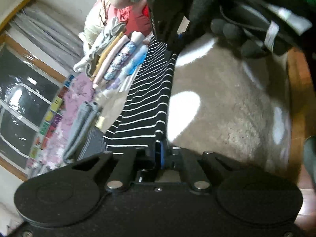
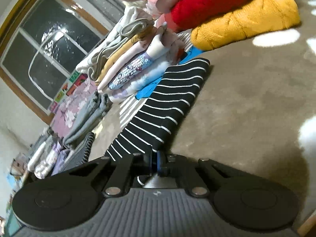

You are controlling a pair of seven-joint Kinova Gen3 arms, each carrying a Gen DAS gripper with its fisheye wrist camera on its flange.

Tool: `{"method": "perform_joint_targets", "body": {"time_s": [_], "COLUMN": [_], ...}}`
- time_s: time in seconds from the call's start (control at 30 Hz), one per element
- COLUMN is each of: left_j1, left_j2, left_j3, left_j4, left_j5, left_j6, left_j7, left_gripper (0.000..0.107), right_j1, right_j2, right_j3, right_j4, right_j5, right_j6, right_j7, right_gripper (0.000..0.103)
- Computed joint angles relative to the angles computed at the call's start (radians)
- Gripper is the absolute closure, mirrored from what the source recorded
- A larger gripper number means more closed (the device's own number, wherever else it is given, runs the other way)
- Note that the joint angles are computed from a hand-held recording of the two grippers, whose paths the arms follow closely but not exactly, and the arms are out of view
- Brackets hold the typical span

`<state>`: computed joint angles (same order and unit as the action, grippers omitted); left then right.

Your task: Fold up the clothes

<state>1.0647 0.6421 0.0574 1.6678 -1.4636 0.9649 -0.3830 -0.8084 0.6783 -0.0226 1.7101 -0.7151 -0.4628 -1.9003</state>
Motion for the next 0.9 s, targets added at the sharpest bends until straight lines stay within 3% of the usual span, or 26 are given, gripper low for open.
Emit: {"method": "perform_joint_targets", "body": {"time_s": [0.03, 0.1, 0.13, 0.23, 0.37, 0.47, 0.53, 0.6, 0.67, 0.9], "left_j1": [-0.029, -0.1, -0.122, -0.134, -0.215, -0.344, -0.384, -0.357, -0.276, -0.045], "left_j2": [-0.036, -0.116, -0.146, -0.193, -0.165, -0.102, -0.067, -0.075, -0.095, -0.106], "left_j3": [0.022, 0.072, 0.069, -0.023, -0.044, 0.038, 0.058, 0.015, -0.075, -0.267], "left_j4": [0.008, 0.031, 0.04, 0.03, -0.05, -0.144, -0.187, -0.188, -0.157, -0.063], "left_j5": [0.027, 0.081, 0.097, 0.161, 0.249, 0.371, 0.444, 0.487, 0.473, 0.268], "left_j6": [-0.038, -0.12, -0.16, -0.251, -0.302, -0.346, -0.357, -0.378, -0.403, -0.448], "left_j7": [-0.01, 0.019, 0.058, 0.18, 0.26, 0.205, 0.165, 0.154, 0.191, 0.423], "left_gripper": [0.104, 0.083, 0.081, 0.081, 0.081, 0.081, 0.081, 0.081, 0.08, 0.08], "right_j1": [-0.016, -0.014, -0.016, -0.052, -0.03, 0.018, 0.046, 0.074, 0.091, 0.114], "right_j2": [-0.002, -0.004, -0.007, -0.015, -0.014, -0.006, 0.001, 0.005, 0.009, 0.024], "right_j3": [0.017, 0.013, 0.016, 0.048, 0.01, -0.033, -0.052, -0.061, -0.068, -0.049], "right_j4": [-0.001, 0.002, 0.003, 0.011, 0.035, 0.037, 0.032, 0.019, 0.016, -0.029], "right_j5": [-0.02, -0.03, -0.042, -0.118, -0.156, -0.133, -0.107, -0.077, -0.057, -0.023], "right_j6": [0.008, 0.001, 0.003, -0.021, -0.116, -0.151, -0.164, -0.15, -0.156, -0.093], "right_j7": [0.018, 0.017, 0.02, 0.062, 0.049, 0.005, -0.03, -0.049, -0.083, -0.105], "right_gripper": [0.1, 0.1, 0.099, 0.092, 0.081, 0.078, 0.073, 0.067, 0.063, 0.062]}}
